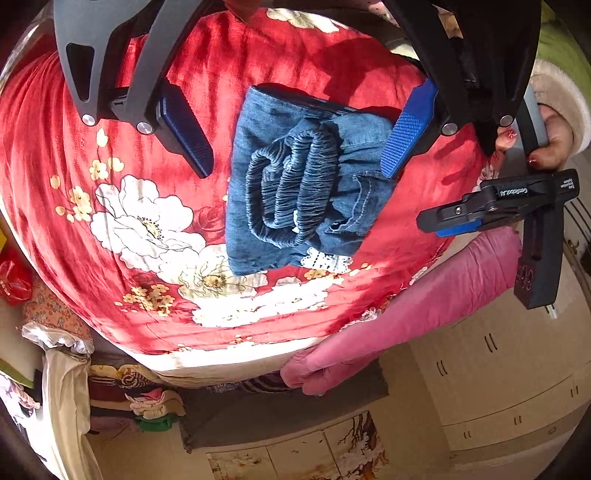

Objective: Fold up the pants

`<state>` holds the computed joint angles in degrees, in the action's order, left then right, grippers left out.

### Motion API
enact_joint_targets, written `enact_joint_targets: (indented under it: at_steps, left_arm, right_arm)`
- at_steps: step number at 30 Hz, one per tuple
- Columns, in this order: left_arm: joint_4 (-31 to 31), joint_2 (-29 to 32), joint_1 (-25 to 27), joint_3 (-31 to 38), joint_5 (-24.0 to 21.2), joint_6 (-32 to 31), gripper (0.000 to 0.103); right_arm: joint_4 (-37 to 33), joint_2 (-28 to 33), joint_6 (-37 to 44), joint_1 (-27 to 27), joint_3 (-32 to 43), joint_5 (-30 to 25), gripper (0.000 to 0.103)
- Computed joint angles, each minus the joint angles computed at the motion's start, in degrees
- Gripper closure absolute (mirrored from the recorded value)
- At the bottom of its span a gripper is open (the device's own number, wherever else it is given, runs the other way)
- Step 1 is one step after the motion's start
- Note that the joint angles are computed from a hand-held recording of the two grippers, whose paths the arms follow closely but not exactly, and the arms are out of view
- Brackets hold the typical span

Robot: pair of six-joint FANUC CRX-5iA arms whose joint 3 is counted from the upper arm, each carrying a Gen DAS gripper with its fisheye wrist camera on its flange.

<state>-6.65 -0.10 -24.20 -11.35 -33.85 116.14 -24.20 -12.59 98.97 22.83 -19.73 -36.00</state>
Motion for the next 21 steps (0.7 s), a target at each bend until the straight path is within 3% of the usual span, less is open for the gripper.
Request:
enact_joint_targets:
  at_steps: [7,12,21]
  left_arm:
    - [11.1,0.7,2.6,-6.1,5.4,-5.4,0.013]
    - [15.3,2.3,3.0,-7.6,7.2,-7.1,0.013]
    - [16.5,5.0,3.3,-6.6,7.2,-7.8,0.013]
  right_arm:
    - [-3.0,4.9,-0.5,-3.7,2.9,-2.1,0.011]
    - [-2.2,8.8,-2.2,-4.7,5.2,-3.3,0.011]
    - [-10.3,15.4,3.6,-8.6,11.3,-8.5,0.012]
